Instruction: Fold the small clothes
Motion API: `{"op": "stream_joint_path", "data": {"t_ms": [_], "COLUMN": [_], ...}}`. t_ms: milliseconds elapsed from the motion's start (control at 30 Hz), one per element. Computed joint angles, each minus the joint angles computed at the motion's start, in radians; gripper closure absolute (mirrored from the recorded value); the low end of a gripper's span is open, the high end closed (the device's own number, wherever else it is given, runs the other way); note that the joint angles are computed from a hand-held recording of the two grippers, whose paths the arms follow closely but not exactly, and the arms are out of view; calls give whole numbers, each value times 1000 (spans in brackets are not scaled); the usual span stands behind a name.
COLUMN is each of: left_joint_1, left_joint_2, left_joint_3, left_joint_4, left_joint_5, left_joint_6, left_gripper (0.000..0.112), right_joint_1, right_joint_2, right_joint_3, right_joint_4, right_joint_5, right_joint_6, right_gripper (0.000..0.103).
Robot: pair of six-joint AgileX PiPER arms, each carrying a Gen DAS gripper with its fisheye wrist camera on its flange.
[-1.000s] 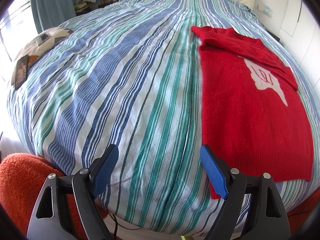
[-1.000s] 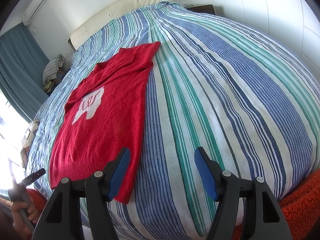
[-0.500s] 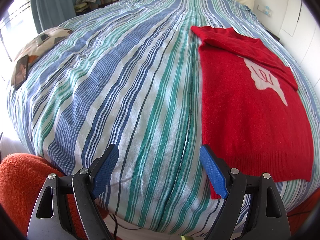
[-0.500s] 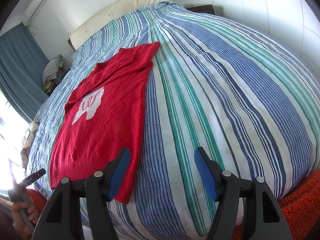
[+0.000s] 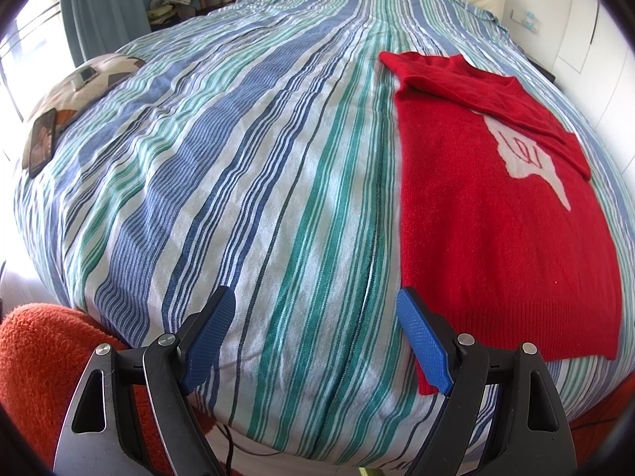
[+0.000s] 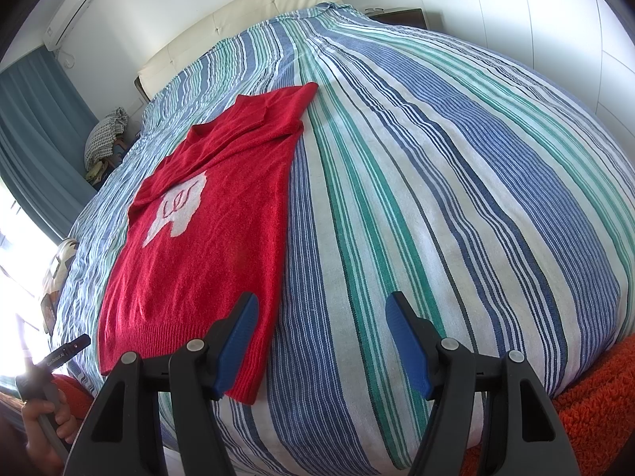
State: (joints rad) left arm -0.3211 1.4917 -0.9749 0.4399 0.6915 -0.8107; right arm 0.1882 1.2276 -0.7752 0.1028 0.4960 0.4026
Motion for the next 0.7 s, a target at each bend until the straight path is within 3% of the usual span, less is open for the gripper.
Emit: {"op": "stream_joint_path", "data": {"t_ms": [267, 333, 500, 700], "left_joint_1": [1, 22, 90, 59], "left_joint_2": [-2, -26, -93, -42], "left_joint_3": [-4, -5, 36, 16], "left_joint_4": [-7, -65, -313, -428], "left_joint_5": [7, 9, -42, -44], "left_joint_6": [9, 61, 305, 416], "left_gripper": [27, 27, 25, 27], "right_joint_1": [-3, -14, -74, -79], "right_joint_2": [-1, -7, -77, -34], "right_joint_3": [-1, -9, -16, 8], "right_joint_4": [4, 13, 164, 490], "right_joint_5": [1, 16, 64, 139], "right_joint_6": [-5, -8, -118, -422], "right_gripper": [37, 37, 35, 32]}}
